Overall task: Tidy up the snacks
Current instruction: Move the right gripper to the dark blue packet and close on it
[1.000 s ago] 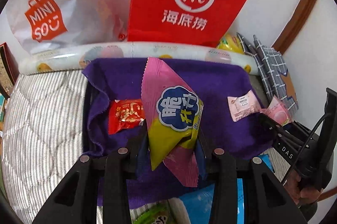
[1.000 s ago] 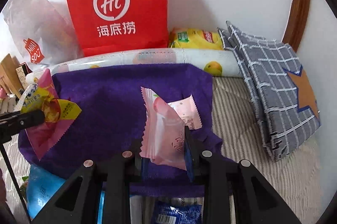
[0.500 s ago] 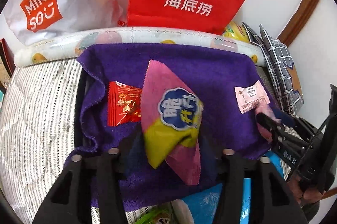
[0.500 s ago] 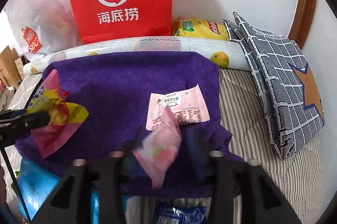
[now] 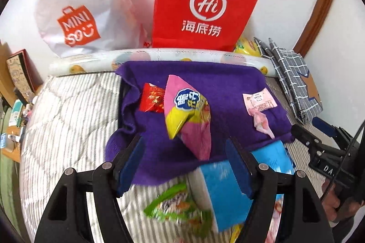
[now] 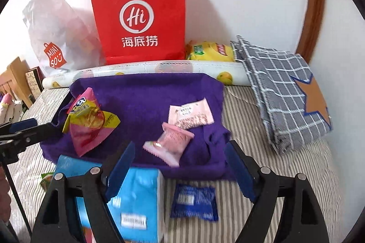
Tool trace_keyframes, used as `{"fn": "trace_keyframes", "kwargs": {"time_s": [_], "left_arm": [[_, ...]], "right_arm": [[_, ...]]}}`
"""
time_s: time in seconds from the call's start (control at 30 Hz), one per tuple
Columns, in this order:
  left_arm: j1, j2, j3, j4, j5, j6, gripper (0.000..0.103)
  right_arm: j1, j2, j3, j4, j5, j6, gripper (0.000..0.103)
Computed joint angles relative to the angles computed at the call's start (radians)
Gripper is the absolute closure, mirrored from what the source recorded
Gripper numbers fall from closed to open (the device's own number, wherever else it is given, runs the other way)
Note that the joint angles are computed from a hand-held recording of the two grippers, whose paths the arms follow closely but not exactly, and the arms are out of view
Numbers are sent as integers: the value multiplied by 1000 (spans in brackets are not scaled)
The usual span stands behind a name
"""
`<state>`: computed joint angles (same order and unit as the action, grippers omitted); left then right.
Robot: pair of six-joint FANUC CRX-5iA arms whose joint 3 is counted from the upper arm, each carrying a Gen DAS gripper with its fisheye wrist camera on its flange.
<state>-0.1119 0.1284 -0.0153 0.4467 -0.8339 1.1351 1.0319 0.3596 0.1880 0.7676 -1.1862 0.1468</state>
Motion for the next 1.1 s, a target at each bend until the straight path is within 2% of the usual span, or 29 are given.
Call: {"fn": "trace_keyframes", "kwargs": {"time_s": [0.13, 0.33, 0.5, 0.67, 0.8, 0.97, 1.1], "left_arm": [[18, -77, -88, 24, 26, -28, 30], [33, -160, -184, 59, 54, -81, 30], [52, -205, -238, 84, 37, -140, 31], [76, -226, -280, 119, 20, -163, 31], [89, -233, -302, 145, 0, -180, 35], [80, -239, -304, 98, 28, -130, 35], [84, -216, -294, 106, 15, -110, 34]], "right_arm": [[41, -24, -21, 9, -57, -55, 19], [88, -84, -114, 62, -62, -154, 15], [115, -96, -136, 48, -112, -155, 15], [132, -138, -213, 66, -101, -230, 15], [140, -176, -266, 60, -83, -272, 16], [135, -196, -287, 26, -75, -280, 16], [123, -218, -326, 21, -11, -299, 17]]}}
